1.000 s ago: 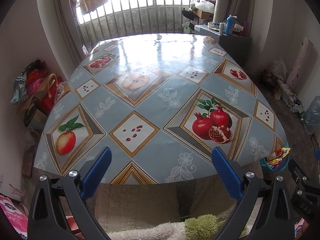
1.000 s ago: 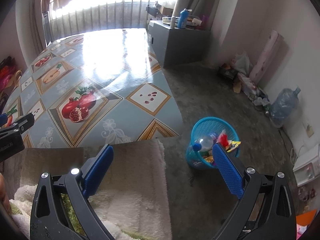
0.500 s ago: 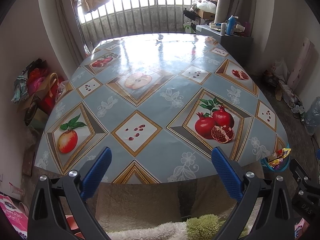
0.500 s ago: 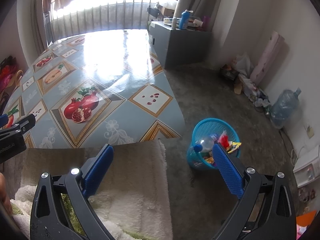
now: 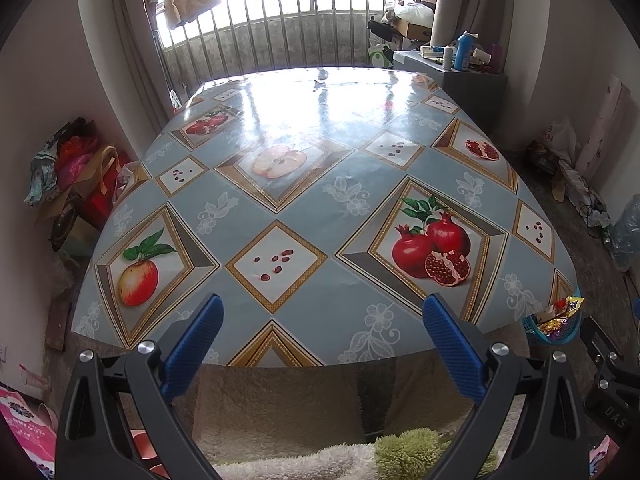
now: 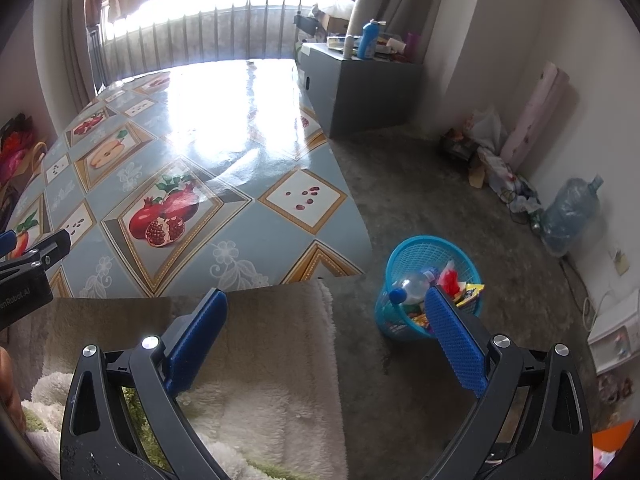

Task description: Collect trash

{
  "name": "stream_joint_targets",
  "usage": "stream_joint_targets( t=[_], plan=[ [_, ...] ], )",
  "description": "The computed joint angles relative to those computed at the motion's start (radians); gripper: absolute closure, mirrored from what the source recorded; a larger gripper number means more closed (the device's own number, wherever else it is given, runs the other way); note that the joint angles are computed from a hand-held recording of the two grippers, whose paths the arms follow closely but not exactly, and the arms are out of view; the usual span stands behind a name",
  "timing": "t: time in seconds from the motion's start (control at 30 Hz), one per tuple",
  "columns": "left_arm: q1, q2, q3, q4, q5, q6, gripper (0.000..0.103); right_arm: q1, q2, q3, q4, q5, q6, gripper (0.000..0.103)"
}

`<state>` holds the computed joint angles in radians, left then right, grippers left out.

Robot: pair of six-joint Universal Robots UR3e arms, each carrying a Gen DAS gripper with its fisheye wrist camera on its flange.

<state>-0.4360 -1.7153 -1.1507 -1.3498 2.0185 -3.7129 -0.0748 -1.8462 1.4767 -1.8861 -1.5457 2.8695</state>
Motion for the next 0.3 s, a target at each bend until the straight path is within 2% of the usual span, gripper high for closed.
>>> stream_joint_targets(
  t=[0.3],
  plan=[
    [0.002, 0.006, -0.005, -0.002, -0.001, 0.000, 0.005, -0.003, -0.001, 0.003, -0.002, 0.003, -0.003, 0.008]
  ],
)
